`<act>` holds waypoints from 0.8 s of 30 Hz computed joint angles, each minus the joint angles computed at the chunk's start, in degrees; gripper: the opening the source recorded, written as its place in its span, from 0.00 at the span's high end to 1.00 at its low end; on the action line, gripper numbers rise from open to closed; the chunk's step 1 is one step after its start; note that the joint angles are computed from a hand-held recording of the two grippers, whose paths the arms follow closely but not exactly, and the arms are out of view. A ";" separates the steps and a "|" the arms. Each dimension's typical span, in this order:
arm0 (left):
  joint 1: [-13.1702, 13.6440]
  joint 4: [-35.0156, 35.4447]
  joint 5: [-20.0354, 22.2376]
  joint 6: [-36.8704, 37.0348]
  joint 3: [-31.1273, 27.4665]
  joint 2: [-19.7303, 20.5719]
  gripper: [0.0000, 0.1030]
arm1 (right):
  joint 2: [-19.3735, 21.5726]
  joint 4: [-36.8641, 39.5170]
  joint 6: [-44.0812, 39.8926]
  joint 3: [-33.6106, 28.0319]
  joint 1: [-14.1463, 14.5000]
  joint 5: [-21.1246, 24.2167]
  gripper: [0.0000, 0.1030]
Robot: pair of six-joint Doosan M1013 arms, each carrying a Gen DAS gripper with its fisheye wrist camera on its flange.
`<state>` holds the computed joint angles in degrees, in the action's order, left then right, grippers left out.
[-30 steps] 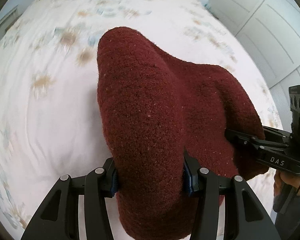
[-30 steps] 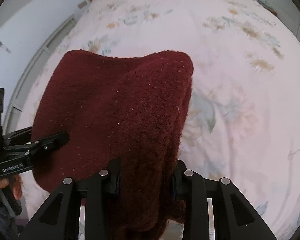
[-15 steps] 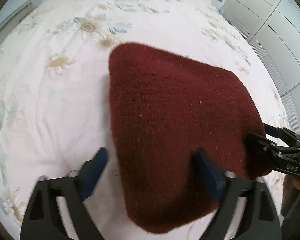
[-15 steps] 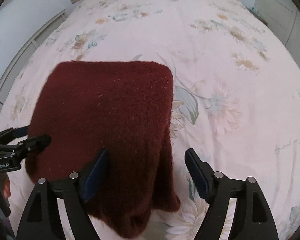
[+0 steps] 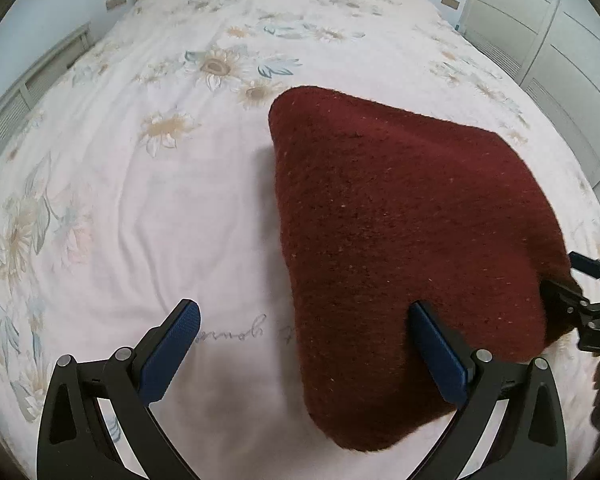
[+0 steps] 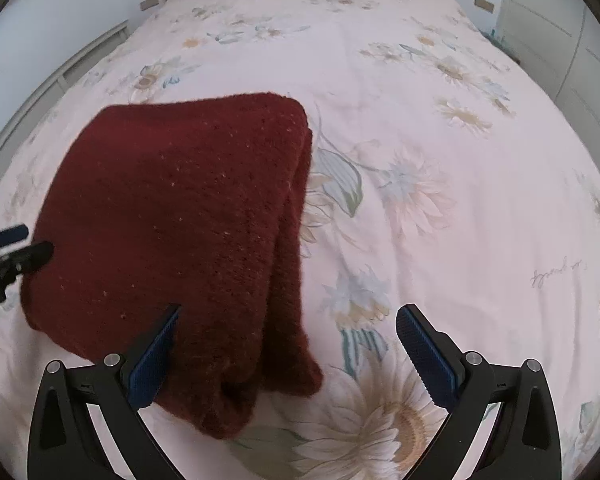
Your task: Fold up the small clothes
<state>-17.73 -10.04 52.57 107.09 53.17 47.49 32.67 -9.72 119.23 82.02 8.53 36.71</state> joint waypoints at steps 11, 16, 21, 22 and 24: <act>-0.27 2.62 -2.57 -3.64 2.41 -2.22 0.01 | -2.87 0.32 5.36 3.09 0.07 -3.72 0.00; -0.04 2.18 -4.30 -3.49 5.54 -6.10 0.01 | -6.72 -5.83 9.15 4.84 1.06 -2.62 0.00; 0.28 4.06 -5.17 -3.37 9.01 -9.92 0.01 | -10.91 -12.66 14.08 7.45 2.18 -1.00 0.00; 0.42 3.84 -5.08 -3.33 9.40 -10.33 0.01 | -11.64 -13.63 14.83 8.03 2.34 -0.85 0.00; 0.87 3.43 -5.38 -3.20 10.89 -11.63 0.01 | -13.09 -15.99 16.98 9.27 2.83 -0.27 0.00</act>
<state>-16.85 -6.61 47.19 103.89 64.06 35.85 19.58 -25.71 136.21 91.28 11.36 36.44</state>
